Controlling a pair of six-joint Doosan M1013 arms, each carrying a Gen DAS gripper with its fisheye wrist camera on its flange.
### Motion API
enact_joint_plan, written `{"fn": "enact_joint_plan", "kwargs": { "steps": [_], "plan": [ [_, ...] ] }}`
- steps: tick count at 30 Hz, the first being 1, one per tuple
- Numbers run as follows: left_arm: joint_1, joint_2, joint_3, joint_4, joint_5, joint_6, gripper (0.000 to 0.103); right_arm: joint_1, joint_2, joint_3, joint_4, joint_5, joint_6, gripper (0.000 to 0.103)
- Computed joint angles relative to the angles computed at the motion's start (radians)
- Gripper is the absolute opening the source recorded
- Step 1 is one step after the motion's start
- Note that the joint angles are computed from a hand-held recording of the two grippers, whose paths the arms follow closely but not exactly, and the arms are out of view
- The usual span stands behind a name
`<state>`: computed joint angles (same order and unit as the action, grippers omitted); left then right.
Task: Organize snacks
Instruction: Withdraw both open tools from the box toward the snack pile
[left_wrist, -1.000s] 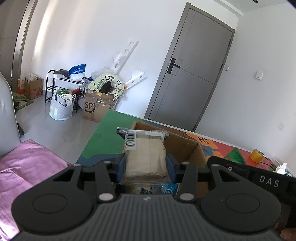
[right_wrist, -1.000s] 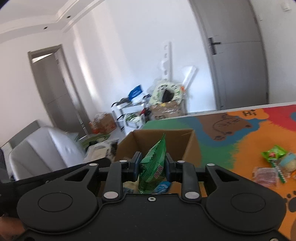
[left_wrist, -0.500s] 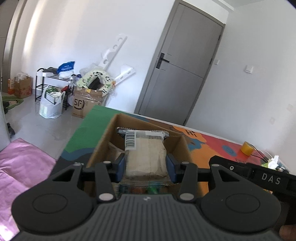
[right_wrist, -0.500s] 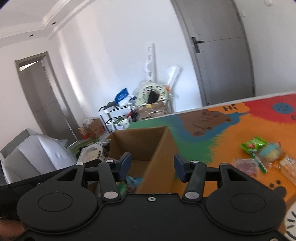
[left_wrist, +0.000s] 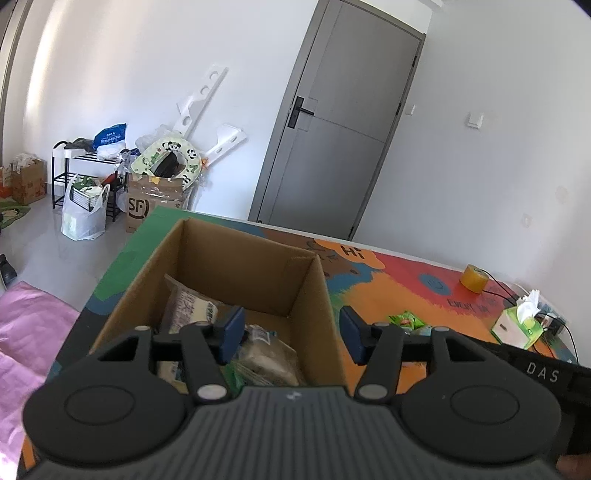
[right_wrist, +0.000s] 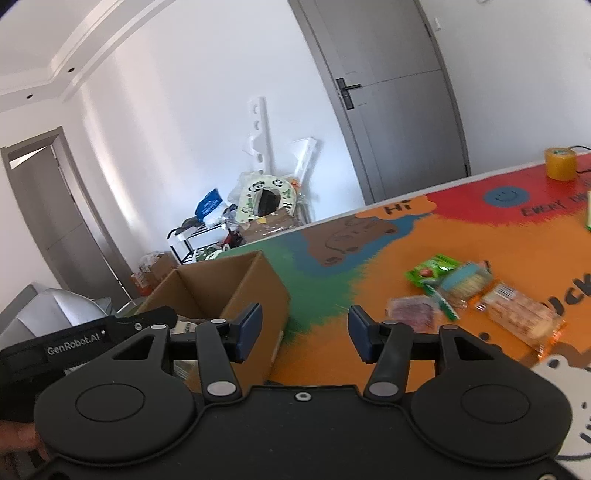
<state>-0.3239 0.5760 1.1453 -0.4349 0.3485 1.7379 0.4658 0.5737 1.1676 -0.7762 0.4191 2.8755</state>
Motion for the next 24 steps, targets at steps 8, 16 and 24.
{"fn": "enact_joint_plan", "kwargs": {
  "steps": [8,16,24],
  "plan": [
    [-0.019,-0.003,-0.001,-0.01,0.015,0.024,0.069,-0.009,-0.041,0.075,-0.067,0.018,0.103,0.061],
    [-0.046,-0.003,-0.004,-0.002,0.022,0.046,0.08,-0.017,-0.079,0.142,-0.157,0.039,0.218,0.074],
    [-0.072,0.004,-0.016,0.02,0.029,0.049,0.083,-0.03,-0.109,0.197,-0.239,0.051,0.326,0.084]
  ]
}}
